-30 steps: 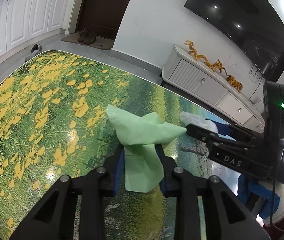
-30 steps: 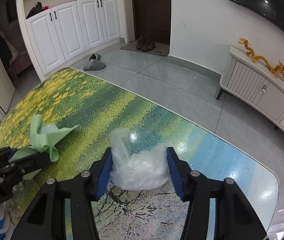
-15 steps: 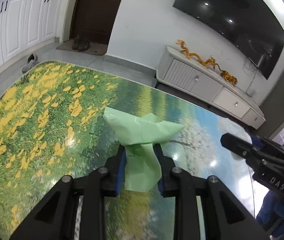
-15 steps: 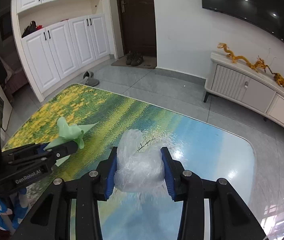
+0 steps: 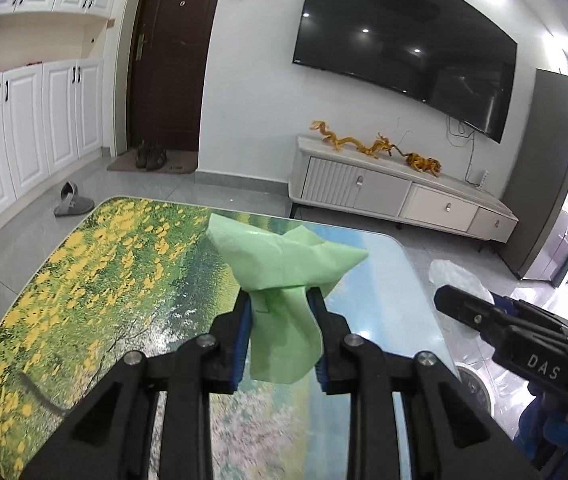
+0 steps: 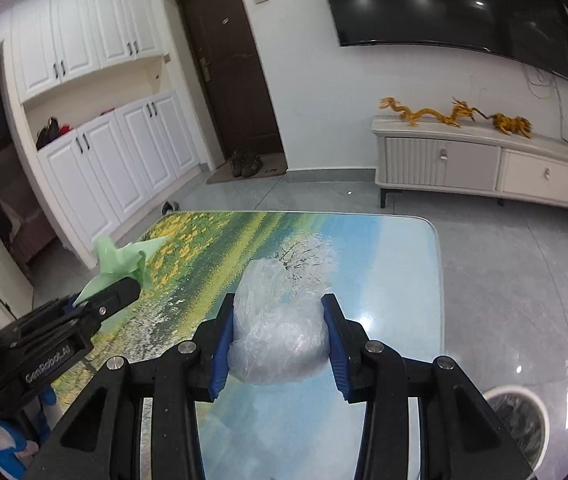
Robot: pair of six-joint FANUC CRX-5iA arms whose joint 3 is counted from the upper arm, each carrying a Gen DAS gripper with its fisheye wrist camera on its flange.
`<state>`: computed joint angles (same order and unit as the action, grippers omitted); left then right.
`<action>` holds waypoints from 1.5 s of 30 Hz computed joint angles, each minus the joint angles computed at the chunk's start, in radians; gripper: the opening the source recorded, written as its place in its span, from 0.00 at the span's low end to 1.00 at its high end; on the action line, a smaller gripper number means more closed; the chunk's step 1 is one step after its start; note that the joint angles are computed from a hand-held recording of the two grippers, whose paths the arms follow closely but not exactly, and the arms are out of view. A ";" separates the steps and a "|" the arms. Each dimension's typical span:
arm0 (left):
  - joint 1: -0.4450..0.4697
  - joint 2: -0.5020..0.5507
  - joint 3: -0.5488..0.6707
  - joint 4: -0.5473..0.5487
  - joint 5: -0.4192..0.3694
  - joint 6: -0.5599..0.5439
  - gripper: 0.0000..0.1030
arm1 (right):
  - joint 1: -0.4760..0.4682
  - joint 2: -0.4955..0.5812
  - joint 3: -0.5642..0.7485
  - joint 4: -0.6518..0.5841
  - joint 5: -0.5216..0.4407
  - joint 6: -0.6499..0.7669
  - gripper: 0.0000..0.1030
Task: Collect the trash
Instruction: 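Lift the clear bag and green paper and turn toward the bin, then hold the clear bag and green paper over the bin and open both tools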
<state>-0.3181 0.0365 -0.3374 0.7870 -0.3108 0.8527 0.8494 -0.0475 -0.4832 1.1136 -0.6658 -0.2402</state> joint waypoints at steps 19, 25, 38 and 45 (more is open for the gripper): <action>-0.145 -0.183 -0.080 -0.125 0.025 0.087 0.24 | 0.254 -0.215 -0.152 0.078 -0.489 -0.245 0.37; -0.220 -0.092 0.003 -0.116 -0.098 0.068 0.25 | 0.302 -0.324 -0.254 -0.018 -0.624 -0.371 0.38; -0.399 0.276 0.374 -0.284 -0.395 0.257 0.26 | 0.287 -0.590 -0.549 -0.237 -0.583 -0.660 0.40; -0.436 0.448 0.565 -0.327 -0.508 0.356 0.27 | 0.169 -0.662 -0.635 -0.301 -0.442 -0.650 0.51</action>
